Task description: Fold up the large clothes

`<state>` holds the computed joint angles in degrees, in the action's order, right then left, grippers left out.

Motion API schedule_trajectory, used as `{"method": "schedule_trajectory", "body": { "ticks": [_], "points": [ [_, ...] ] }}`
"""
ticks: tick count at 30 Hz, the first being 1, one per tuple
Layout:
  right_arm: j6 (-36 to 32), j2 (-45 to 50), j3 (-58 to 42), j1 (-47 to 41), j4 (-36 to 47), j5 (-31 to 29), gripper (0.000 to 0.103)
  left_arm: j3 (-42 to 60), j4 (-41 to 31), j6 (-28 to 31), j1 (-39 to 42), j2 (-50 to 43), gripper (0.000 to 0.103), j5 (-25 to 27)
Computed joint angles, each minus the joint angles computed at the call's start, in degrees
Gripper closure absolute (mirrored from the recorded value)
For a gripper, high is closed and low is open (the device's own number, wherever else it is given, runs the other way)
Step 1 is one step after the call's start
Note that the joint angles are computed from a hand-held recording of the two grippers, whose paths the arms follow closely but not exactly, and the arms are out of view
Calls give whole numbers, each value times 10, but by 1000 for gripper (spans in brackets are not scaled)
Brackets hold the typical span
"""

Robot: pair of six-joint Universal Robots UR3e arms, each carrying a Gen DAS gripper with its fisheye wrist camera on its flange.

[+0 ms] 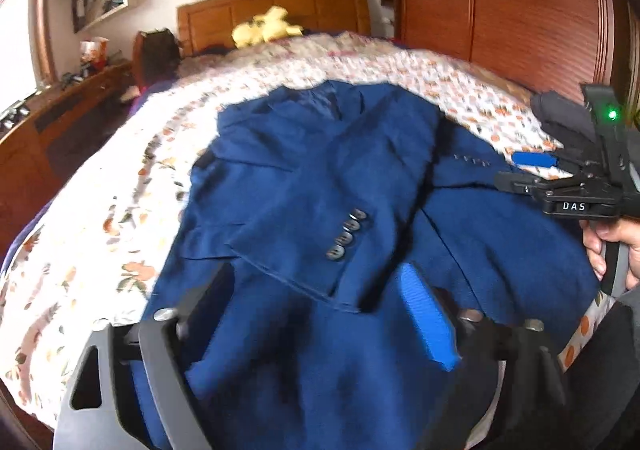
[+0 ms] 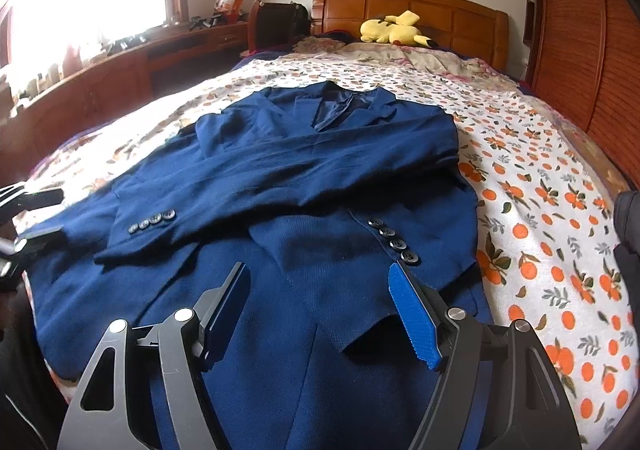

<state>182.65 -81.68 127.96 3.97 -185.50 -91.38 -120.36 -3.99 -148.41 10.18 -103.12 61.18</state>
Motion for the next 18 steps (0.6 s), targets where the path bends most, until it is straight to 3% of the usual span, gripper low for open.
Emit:
{"method": "schedule_trajectory", "body": {
  "ticks": [4,12,14,18],
  "points": [
    [6,-9,14,-10,-12,4,33,-41,4,15,58,37,6,-32],
    [14,-60,44,4,12,-41,33,-79,-55,76,170,81,2,-102],
    [20,-86,66,8,14,-59,21,-81,-64,89,191,82,2,-112],
    [20,-140,94,13,51,-86,19,-77,-103,117,224,83,2,-132]
  ]
}}
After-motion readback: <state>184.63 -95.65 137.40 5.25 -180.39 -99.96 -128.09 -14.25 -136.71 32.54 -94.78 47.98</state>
